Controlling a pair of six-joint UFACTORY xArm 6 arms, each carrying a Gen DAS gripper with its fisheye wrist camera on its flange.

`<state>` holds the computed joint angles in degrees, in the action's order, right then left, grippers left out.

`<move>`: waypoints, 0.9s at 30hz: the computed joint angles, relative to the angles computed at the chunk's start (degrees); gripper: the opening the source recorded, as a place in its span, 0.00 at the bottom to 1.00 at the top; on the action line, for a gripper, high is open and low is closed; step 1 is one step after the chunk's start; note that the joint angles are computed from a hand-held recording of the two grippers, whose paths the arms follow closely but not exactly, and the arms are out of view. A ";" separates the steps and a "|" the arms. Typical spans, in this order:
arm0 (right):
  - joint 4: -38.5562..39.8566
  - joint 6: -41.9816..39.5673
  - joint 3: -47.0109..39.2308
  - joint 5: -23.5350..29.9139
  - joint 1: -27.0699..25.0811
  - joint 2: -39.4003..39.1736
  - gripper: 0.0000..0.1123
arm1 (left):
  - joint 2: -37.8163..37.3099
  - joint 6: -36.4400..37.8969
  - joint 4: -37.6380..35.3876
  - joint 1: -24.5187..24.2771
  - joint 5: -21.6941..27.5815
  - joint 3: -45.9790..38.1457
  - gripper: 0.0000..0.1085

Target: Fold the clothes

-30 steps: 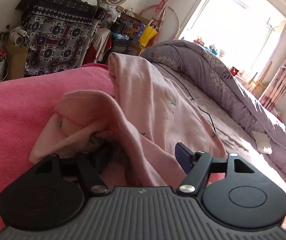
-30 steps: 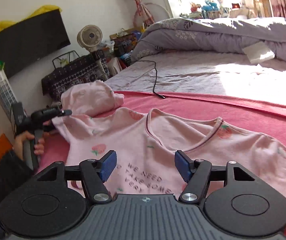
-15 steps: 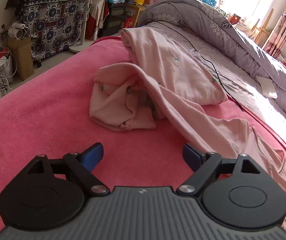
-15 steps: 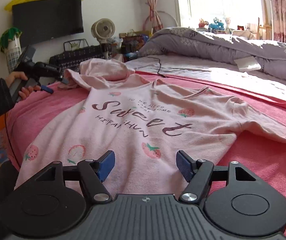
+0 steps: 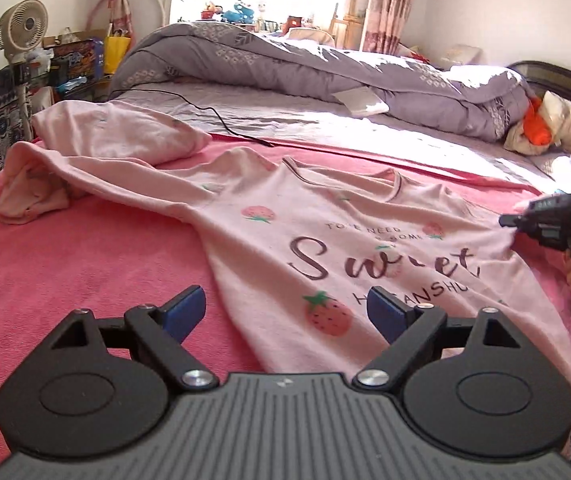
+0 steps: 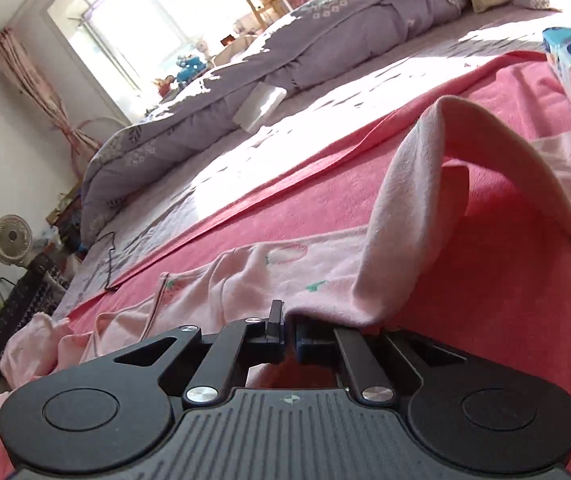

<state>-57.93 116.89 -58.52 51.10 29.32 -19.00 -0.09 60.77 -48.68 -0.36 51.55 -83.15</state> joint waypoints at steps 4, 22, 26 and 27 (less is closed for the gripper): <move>-7.76 -2.35 -1.81 6.10 0.48 -0.73 0.05 | -2.42 3.04 1.61 -2.20 -6.59 5.28 0.83; -6.76 -7.48 1.92 28.64 34.44 -1.92 0.57 | -24.60 32.22 -14.18 12.00 -7.93 31.00 0.90; -7.43 -11.85 -4.62 29.85 40.78 5.54 0.59 | -26.85 32.38 -6.03 17.02 2.16 33.57 0.89; -7.95 -12.97 -6.42 29.36 41.51 7.35 0.60 | -27.19 31.75 -5.34 16.84 1.95 34.53 0.89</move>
<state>-65.88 103.91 -64.94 80.46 70.83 -11.65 -27.29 92.51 -54.02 16.47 53.50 -48.62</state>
